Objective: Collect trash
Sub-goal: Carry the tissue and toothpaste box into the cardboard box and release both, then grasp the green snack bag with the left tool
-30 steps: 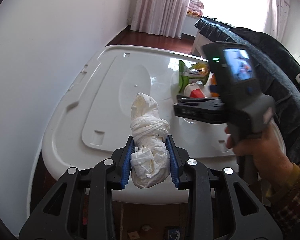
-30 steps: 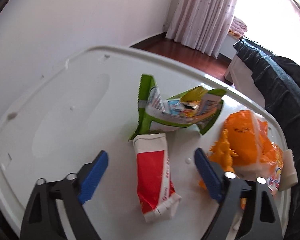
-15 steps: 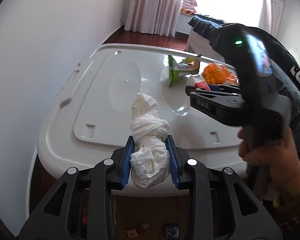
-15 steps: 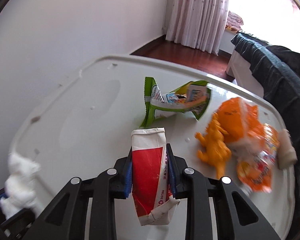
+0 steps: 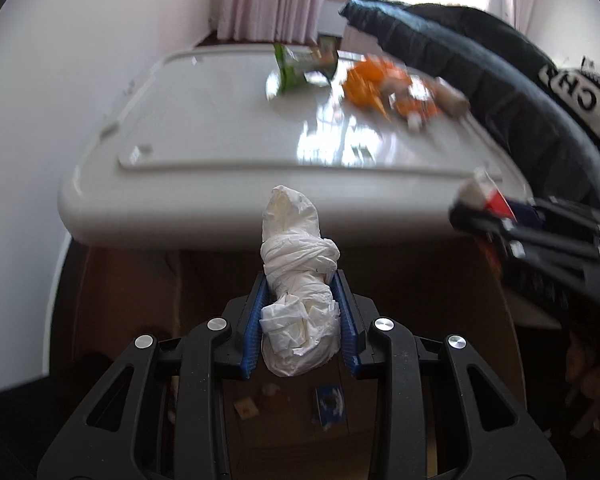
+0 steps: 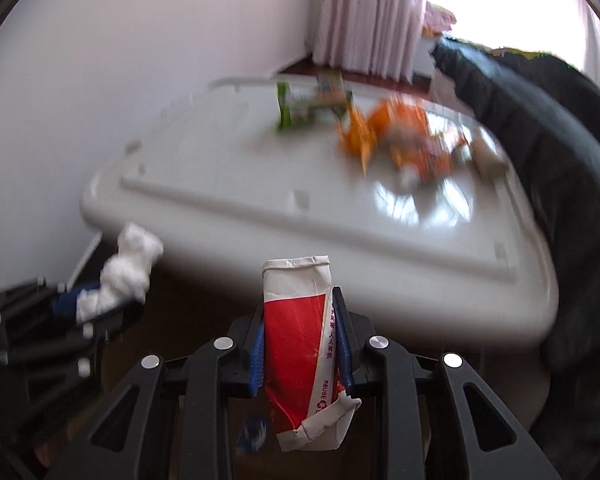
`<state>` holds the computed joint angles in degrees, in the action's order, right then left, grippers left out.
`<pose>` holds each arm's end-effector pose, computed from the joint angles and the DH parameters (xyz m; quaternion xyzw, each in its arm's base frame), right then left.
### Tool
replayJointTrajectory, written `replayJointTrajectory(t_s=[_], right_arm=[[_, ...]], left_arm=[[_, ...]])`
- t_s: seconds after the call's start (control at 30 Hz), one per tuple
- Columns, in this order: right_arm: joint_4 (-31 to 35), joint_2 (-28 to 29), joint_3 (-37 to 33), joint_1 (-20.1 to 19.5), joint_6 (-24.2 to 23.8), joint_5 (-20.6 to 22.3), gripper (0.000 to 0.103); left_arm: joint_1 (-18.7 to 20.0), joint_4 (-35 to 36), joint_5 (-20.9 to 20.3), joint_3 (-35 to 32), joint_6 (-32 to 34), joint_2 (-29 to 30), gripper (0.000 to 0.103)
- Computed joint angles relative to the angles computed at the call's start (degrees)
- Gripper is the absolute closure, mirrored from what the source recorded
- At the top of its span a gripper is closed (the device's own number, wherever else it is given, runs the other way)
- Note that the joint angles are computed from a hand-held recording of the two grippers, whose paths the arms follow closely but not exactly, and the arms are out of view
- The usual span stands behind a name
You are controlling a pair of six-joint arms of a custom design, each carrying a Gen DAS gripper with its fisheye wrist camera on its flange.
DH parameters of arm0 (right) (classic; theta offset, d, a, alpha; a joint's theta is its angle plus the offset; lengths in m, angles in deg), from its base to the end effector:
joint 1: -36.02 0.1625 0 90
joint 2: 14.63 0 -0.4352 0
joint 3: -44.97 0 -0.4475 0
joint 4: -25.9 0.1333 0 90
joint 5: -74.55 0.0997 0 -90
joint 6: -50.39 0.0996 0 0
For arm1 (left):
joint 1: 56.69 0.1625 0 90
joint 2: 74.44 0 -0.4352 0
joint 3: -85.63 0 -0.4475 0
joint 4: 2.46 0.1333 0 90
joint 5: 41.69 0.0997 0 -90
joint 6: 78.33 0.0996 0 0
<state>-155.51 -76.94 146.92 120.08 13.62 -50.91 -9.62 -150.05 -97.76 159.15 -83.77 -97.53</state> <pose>0.0055 -0.6765 0.2905 0.0996 -0.8615 0.2875 0.4066 -0.4029 -0.7105 -0.0813 0.2895 0.9098 -0.1738 0.2412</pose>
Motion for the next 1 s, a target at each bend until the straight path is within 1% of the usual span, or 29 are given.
replayJointTrajectory(t_s=[0.03, 0.1, 0.17, 0.37, 0.4, 0.43, 0.47, 0.5, 0.53, 0.57, 0.6, 0.7, 0.8, 0.9, 1.0], right_arm=[[-0.5, -0.7, 2.2, -0.6, 0.6, -0.9, 0.075], [1.0, -1.7, 4.4, -1.9, 3.1, -2.0, 0.075], [1.8, -2.2, 5.6, -2.7, 4.5, -2.3, 0.075], [1.2, -1.7, 6.4, -3.7, 5.2, -4.4, 0.074], [1.1, -1.6, 6.5, -3.8, 5.5, -4.9, 0.067], [1.0, -1.1, 6.3, -3.9, 5.9, -5.7, 0.048], [1.1, -0.9, 6.2, -4.0, 6.2, -6.3, 0.037], [0.7, -0.7, 6.3, -4.0, 6.3, -6.7, 0.023], [-0.2, -0.6, 6.5, -4.1, 6.1, -6.7, 0.022], [-0.2, -0.5, 6.5, -4.0, 5.8, -6.7, 0.022], [0.0, -0.5, 6.5, -4.1, 5.7, -6.7, 0.021], [-0.2, -0.9, 6.9, -4.3, 5.7, -5.4, 0.019], [-1.1, -1.1, 7.0, -4.2, 5.5, -4.4, 0.019], [-2.4, -1.5, 7.3, -4.0, 5.2, -3.6, 0.019], [-4.9, -2.1, 7.3, -3.5, 4.2, -2.4, 0.019]], left_arm=[[0.1, 0.5, -0.3, 0.4, -0.3, 0.0, 0.072], [0.1, 1.8, -0.9, 1.1, -1.6, 0.1, 0.072], [-0.1, 1.9, -0.7, 2.2, -2.2, 0.1, 0.072], [-0.2, 1.3, 1.5, 3.6, -2.0, 0.2, 0.071], [-0.2, 1.3, 1.6, 3.9, -2.3, 0.1, 0.071], [-0.1, 2.4, 1.9, 3.5, -3.2, 0.3, 0.069], [0.0, 3.2, 2.2, 3.3, -4.2, 0.2, 0.066], [0.1, 4.0, 2.3, 3.4, -5.5, 0.0, 0.054], [0.2, 5.9, 2.9, 2.8, -7.6, 0.2, 0.037], [0.3, 7.1, 3.6, 2.5, -8.9, 0.3, 0.032], [0.3, 7.8, 4.1, 2.3, -9.7, 0.3, 0.030], [0.2, 8.4, 4.5, 2.2, -9.6, 0.4, 0.029], [-0.1, 7.7, 5.2, 2.3, -8.5, 0.6, 0.025], [-0.3, 5.1, 5.2, 2.8, -6.4, 0.4, 0.025], [-0.4, 1.3, 4.0, 2.5, -4.1, 0.2, 0.025]])
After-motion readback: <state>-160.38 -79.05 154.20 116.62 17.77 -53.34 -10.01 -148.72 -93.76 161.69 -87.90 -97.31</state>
